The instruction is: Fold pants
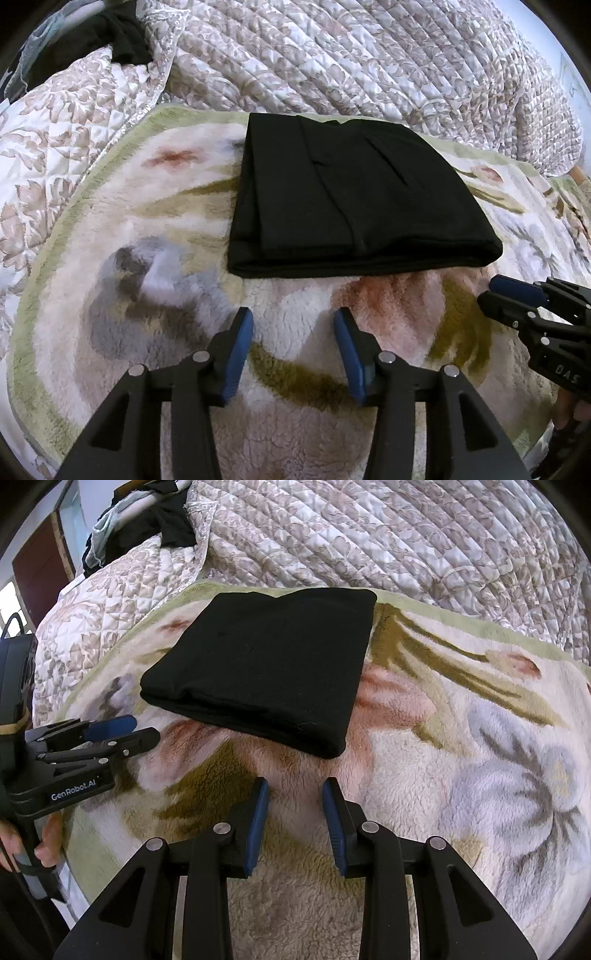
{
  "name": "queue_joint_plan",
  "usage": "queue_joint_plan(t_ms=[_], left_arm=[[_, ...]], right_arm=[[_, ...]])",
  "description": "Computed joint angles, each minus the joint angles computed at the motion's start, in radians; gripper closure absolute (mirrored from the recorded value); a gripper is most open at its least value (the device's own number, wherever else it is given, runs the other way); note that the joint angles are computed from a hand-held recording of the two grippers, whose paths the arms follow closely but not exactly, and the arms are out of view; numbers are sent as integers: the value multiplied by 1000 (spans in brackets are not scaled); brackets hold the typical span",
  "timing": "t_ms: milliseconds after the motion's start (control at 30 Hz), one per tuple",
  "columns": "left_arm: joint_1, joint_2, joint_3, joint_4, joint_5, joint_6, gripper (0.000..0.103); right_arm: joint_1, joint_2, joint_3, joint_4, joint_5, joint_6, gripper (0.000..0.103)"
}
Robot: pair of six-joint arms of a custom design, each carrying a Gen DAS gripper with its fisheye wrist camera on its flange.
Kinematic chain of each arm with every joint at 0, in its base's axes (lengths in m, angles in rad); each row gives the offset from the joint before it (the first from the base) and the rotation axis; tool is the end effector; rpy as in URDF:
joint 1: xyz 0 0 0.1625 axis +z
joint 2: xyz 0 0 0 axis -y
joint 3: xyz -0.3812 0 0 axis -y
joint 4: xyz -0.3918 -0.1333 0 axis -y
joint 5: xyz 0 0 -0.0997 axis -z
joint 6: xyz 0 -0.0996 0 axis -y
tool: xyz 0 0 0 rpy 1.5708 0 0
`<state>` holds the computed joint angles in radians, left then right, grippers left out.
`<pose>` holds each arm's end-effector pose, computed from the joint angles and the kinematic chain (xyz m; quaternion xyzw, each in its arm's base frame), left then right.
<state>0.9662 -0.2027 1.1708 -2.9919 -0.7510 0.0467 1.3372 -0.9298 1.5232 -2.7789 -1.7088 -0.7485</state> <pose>-0.2368 -0.7053 -0.1010 0.2011 0.8754 -0.3049 0.3166 -0.0436 -0.7000 0.2258 0.2219 -0.9248 0.2352 0.2003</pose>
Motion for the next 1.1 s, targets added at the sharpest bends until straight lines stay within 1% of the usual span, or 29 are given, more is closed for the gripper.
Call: queue_joint_plan(t_ms=[100,133,233,767,933,967,1033,1067,1100], left_arm=[[4,-9,4,20,-36,-5,38],[2,-7,2,26,-35,-2,37],[-2,-1,-3,30,-20,8,36],[-1,-3,-5,35,-21,9,35],[-1,-3,-5,36,-21,9,35],[-1,-3,-5,36,-21,10,35],[-1,-3,-5,36,-21,10,35],[-1,-4,-5,37,-21,10,35],[-1,-4,-5,37,-21,10,35]], right_arm=[[0,-1,3,-2,0,1,72],[0,-1,3,-3,0,1,72],[0,-2,4,-4,0,1,72],[2,-1,7,-12,-3,1,70],[6,3,3,-14,-9,-15,69],[7,5,1,-16,-11,-20,68],[8,6,7,-39,-23,-29,60],[11,13,9,-69,-47,-33,48],[10,14,12,-85,-55,-34,46]])
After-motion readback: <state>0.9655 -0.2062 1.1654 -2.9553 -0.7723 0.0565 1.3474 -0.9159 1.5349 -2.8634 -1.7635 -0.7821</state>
